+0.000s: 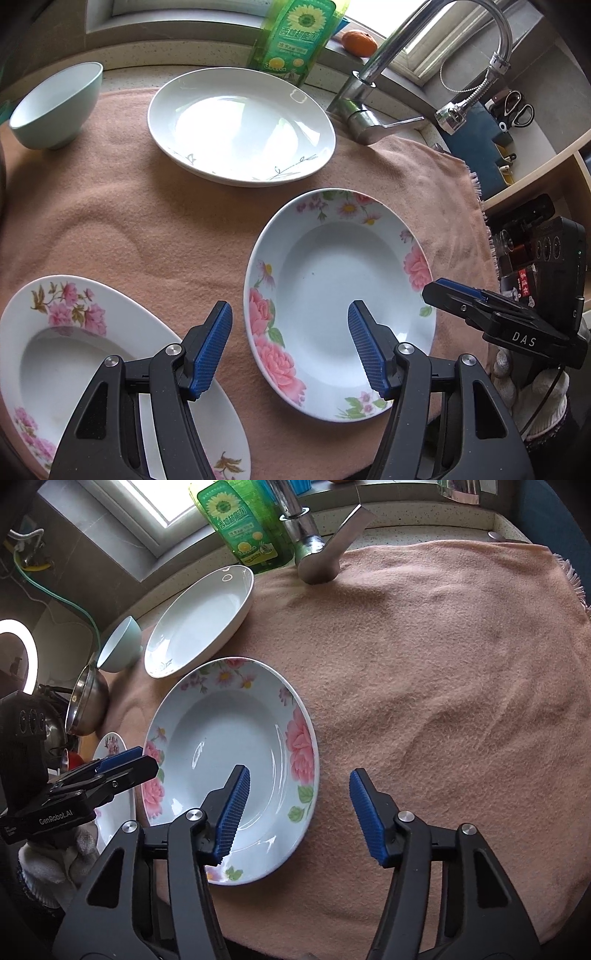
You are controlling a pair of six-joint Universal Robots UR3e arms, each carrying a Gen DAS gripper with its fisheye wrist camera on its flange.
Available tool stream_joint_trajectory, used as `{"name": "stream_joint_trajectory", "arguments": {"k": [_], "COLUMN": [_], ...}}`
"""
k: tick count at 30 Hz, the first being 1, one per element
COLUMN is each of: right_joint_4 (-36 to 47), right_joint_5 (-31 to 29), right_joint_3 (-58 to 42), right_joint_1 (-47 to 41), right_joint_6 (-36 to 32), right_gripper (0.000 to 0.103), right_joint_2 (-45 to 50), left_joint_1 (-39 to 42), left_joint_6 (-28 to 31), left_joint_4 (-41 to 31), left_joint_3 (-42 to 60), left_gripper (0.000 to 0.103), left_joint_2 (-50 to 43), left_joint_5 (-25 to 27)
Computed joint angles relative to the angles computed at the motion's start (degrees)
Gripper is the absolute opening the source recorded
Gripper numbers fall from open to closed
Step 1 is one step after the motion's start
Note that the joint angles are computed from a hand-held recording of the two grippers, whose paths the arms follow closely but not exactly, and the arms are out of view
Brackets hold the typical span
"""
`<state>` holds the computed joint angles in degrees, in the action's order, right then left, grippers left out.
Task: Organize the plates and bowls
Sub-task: 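Close both grippers on the rose-pattern plate rim and lift it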
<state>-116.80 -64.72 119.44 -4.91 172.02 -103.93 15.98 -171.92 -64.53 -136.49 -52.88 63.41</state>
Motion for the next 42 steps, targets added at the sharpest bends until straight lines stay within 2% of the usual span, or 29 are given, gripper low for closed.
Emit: {"name": "stream_joint_trajectory", "arguments": {"k": [3,5,7,10,12,14,16,19,37,42], "right_joint_4": [-0.04,-0.34,-0.46,-0.70,-0.98,-1.30,-1.81,-1.76,-1.44,1.33], "right_joint_5": [0.57,0.74,1.01,1.26,1.18,1.07,0.69,1.27,-1.41,-0.42], "right_joint_3": [0.43,0.50,0.50,0.23,0.14,0.09,0.27,0.47,-1.62,-2.46], "right_joint_1": [-0.43,-0.49,-0.63,-0.38,-0.11,0.16,0.28,-0.13,2.51,1.58], "right_joint_6": [-0.02,-0.03,0.00,-0.08,-0.06,0.04,0.64,1.53,6.00,5.83], "right_gripper": [0.045,0.041,0.039,0.035,0.026,0.022,0.019,0.016,0.016,0.016], "right_joint_2": [0.36,0.80,1.23,2.20,2.76,3.39,3.63,3.68,3.42,1.40], "left_joint_1": [0.56,0.85,1.21,0.98,1.57,2.09,2.30,3.26,3.34,5.25], "left_joint_6": [0.11,0.55,1.13,0.74,0.72,1.25,1.79,2.57,1.21,3.13], "left_joint_4": [0.05,-0.18,-0.19,0.51,0.43,0.03,-0.21,-1.00,-1.53,-5.98], "left_joint_3": [-0.58,-0.74,-1.02,-0.95,-1.24,-1.31,-1.23,-1.49,-1.12,0.08], "left_gripper": [0.061,0.048,0.043,0.038,0.035,0.027,0.025,0.023,0.022,0.022], "left_joint_2": [-0.06,-0.28,-0.22,-1.29,-0.98,-0.68,-0.66,0.00,1.59,4.93], "left_joint_5": [-0.20,-0.41,-1.00,-0.76,-0.86,-0.80,-0.57,-0.97,-1.00,-2.26]}}
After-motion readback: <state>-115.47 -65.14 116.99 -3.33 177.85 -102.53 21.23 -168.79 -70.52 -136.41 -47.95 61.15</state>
